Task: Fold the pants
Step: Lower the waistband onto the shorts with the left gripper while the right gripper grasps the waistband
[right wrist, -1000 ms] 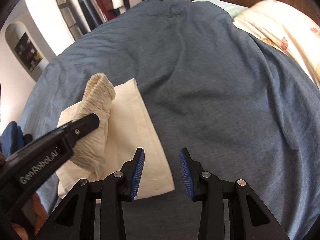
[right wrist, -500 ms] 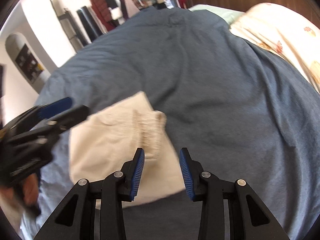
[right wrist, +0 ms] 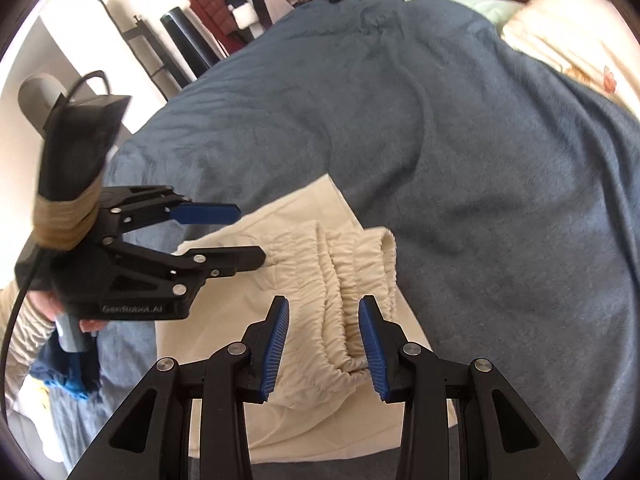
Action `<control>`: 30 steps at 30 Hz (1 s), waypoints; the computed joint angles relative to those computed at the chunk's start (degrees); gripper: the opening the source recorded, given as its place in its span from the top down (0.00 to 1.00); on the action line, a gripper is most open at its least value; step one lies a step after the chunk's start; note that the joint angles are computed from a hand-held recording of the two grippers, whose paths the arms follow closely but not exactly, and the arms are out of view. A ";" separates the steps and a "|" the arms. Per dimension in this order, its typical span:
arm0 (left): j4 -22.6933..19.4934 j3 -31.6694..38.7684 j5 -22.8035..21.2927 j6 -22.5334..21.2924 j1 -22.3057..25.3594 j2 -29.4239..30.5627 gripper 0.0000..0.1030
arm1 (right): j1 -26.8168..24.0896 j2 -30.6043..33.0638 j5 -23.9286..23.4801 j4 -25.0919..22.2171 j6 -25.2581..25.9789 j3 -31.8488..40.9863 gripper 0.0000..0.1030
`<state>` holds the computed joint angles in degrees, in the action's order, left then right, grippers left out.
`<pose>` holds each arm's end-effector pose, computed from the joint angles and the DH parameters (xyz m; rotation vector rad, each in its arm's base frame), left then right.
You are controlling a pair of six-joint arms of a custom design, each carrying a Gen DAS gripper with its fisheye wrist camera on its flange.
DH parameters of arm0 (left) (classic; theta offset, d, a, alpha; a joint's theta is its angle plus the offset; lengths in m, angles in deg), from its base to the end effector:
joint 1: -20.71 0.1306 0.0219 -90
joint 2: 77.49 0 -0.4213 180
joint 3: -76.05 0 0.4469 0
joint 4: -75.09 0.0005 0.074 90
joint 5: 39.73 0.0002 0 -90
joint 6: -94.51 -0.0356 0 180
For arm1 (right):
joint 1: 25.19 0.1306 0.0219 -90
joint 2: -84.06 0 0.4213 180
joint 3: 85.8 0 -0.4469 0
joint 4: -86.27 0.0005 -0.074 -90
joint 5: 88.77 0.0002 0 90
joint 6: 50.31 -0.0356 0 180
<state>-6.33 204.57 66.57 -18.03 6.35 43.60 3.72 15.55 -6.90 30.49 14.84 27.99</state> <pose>0.6874 -0.1868 0.4451 0.9464 2.6572 -0.3746 0.5997 0.3364 0.4526 -0.1519 2.5775 0.5487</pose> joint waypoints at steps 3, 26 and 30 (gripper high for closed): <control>-0.56 -0.55 1.60 0.45 0.12 -0.10 0.82 | -0.42 0.15 -1.11 -0.09 -1.22 -0.52 0.64; -2.74 6.86 1.83 -9.04 -3.62 4.73 0.89 | -1.69 -5.15 1.11 4.11 -6.18 -7.73 0.85; -3.60 8.34 0.09 -12.02 -3.78 5.52 0.69 | -1.67 -4.83 1.28 3.81 -7.65 -7.76 0.84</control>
<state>-9.93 212.91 66.67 -30.05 2.57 49.12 2.05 10.72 -5.63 34.30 7.19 20.23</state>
